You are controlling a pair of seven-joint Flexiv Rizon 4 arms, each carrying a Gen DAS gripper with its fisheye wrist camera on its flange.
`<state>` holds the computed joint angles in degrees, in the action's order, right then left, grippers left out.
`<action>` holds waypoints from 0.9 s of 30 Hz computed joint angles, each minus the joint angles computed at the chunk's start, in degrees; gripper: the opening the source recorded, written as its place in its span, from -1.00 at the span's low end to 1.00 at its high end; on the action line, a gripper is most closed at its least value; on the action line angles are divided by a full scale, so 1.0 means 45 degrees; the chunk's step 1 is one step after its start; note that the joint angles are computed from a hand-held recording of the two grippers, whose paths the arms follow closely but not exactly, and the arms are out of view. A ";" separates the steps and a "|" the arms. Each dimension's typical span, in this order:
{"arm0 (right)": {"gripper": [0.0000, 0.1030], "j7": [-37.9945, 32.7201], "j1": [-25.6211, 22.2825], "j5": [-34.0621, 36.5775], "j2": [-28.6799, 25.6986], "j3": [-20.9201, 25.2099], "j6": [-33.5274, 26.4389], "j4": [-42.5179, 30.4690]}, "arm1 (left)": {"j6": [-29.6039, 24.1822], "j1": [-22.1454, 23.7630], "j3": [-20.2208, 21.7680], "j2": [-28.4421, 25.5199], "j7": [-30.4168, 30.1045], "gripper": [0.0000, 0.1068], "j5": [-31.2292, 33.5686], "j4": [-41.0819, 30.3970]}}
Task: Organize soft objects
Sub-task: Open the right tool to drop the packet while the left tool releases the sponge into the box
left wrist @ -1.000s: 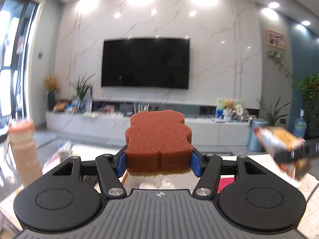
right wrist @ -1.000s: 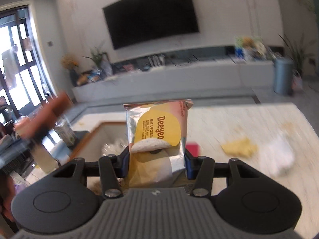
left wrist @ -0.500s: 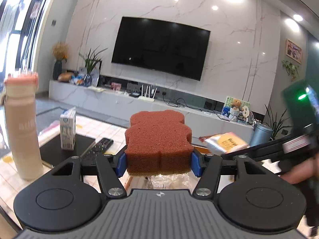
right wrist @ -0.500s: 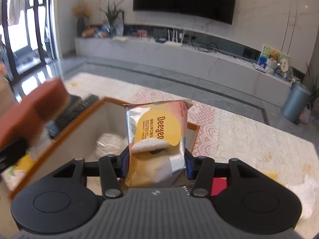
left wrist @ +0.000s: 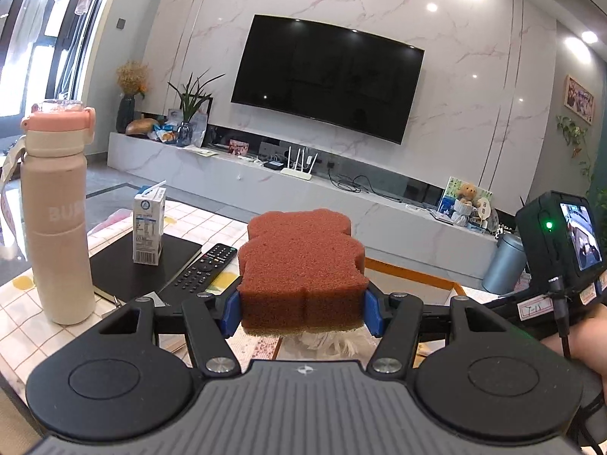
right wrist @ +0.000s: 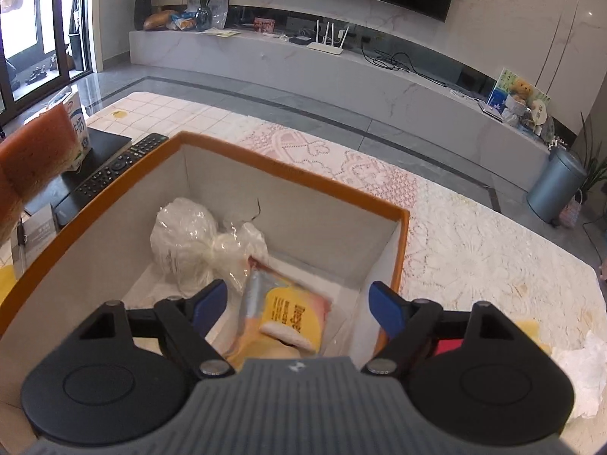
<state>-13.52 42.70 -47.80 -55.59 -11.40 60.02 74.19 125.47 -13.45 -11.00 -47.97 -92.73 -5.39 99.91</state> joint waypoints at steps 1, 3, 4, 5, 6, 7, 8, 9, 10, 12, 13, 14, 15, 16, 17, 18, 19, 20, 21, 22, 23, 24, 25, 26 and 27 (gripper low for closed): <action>0.61 -0.0067 -0.0005 0.0011 0.0003 0.0025 -0.0034 -0.0001 | -0.0025 -0.0032 0.0025 0.0044 0.0016 0.29 -0.0027 0.0028; 0.61 -0.0109 -0.0003 0.0016 0.0044 0.0051 0.0014 0.0059 | 0.0002 -0.0028 0.0033 0.0054 0.0050 0.29 0.0024 0.0028; 0.61 -0.0067 0.0003 -0.0001 0.0116 0.0037 0.0094 0.0172 | -0.0010 0.0061 -0.0051 0.0091 0.0043 0.29 0.0175 0.0061; 0.61 0.0063 0.0043 -0.0059 0.0201 -0.0029 0.0193 0.0312 | -0.0072 0.0204 -0.0170 0.0037 0.0038 0.29 0.0378 -0.0012; 0.61 0.0191 0.0085 -0.0118 0.0287 -0.0078 0.0277 0.0440 | -0.0148 0.0309 -0.0282 0.0031 0.0042 0.29 0.0568 -0.0049; 0.61 0.0209 0.0067 -0.0134 0.0339 -0.0057 0.0337 0.0501 | -0.0223 0.0420 -0.0408 0.0031 0.0038 0.29 0.0776 -0.0071; 0.61 0.0346 0.0121 -0.0232 0.0417 -0.0137 0.0418 0.0622 | -0.0343 0.0537 -0.0555 0.0034 0.0024 0.29 0.0978 -0.0096; 0.61 0.0524 0.0201 -0.0362 0.0512 -0.0238 0.0472 0.0762 | -0.0494 0.0725 -0.0788 -0.0021 0.0006 0.29 0.1292 -0.0168; 0.61 0.0616 0.0231 -0.0455 0.0600 -0.0265 0.0491 0.0870 | -0.0695 0.0953 -0.1072 -0.0044 -0.0001 0.29 0.1674 -0.0223; 0.61 0.0944 0.0333 -0.0728 0.0797 -0.0385 0.0569 0.1126 | -0.1125 0.1217 -0.1459 -0.0100 0.0112 0.29 0.2242 -0.0353; 0.61 0.1112 0.0352 -0.0870 0.0913 -0.0419 0.0636 0.1280 | -0.1326 0.1169 -0.1433 -0.0121 0.0246 0.29 0.2294 -0.0436; 0.61 0.1224 0.0341 -0.0980 0.1018 -0.0400 0.0697 0.1418 | -0.1489 0.0886 -0.1172 -0.0133 0.0445 0.29 0.2110 -0.0540; 0.61 0.1327 0.0325 -0.1091 0.1103 -0.0384 0.0753 0.1535 | -0.1647 0.0471 -0.0764 -0.0132 0.0696 0.29 0.1786 -0.0632; 0.61 0.1429 0.0317 -0.1221 0.1201 -0.0372 0.0828 0.1687 | -0.1818 0.0026 -0.0321 -0.0133 0.0986 0.29 0.1419 -0.0722; 0.61 0.1466 0.0289 -0.1331 0.1279 -0.0334 0.0879 0.1803 | -0.1948 -0.0336 0.0028 -0.0162 0.1256 0.29 0.1096 -0.0802; 0.61 0.1508 0.0276 -0.1462 0.1349 -0.0317 0.0923 0.1924 | -0.2081 -0.0509 0.0168 -0.0200 0.1466 0.29 0.0885 -0.0855; 0.61 0.1529 0.0263 -0.1590 0.1420 -0.0297 0.0947 0.2039 | -0.2267 -0.0515 0.0113 -0.0225 0.1561 0.29 0.0712 -0.0879; 0.61 0.1533 0.0240 -0.1697 0.1463 -0.0261 0.0965 0.2123 | -0.2534 -0.0390 -0.0089 -0.0235 0.1558 0.29 0.0558 -0.0904; 0.61 0.1515 0.0203 -0.1774 0.1510 -0.0206 0.0974 0.2202 | -0.2709 -0.0243 -0.0304 -0.0252 0.1509 0.29 0.0445 -0.0901; 0.61 0.1560 0.0185 -0.1865 0.1532 -0.0185 0.1002 0.2270 | -0.2762 -0.0186 -0.0389 -0.0285 0.1500 0.29 0.0363 -0.0916; 0.61 0.1616 0.0159 -0.1943 0.1544 -0.0166 0.1043 0.2319 | -0.2719 -0.0321 -0.0232 -0.0321 0.1541 0.29 0.0215 -0.0959; 0.61 0.1591 0.0093 -0.1960 0.1532 -0.0096 0.1086 0.2342 | -0.2623 -0.0561 0.0039 -0.0359 0.1550 0.29 -0.0030 -0.0993; 0.61 0.1522 0.0010 -0.1929 0.1499 -0.0013 0.1109 0.2358 | -0.2510 -0.0635 0.0101 -0.0436 0.1524 0.31 -0.0248 -0.1032; 0.63 0.1441 -0.0042 -0.1859 0.1434 0.0053 0.1034 0.2320 | -0.2436 -0.0352 -0.0225 -0.0518 0.1358 0.32 -0.0170 -0.1026; 0.64 0.1621 0.0128 -0.2150 0.1429 -0.0209 0.0951 0.2385 | -0.2521 0.0136 -0.0806 -0.0611 0.1180 0.33 0.0057 -0.0996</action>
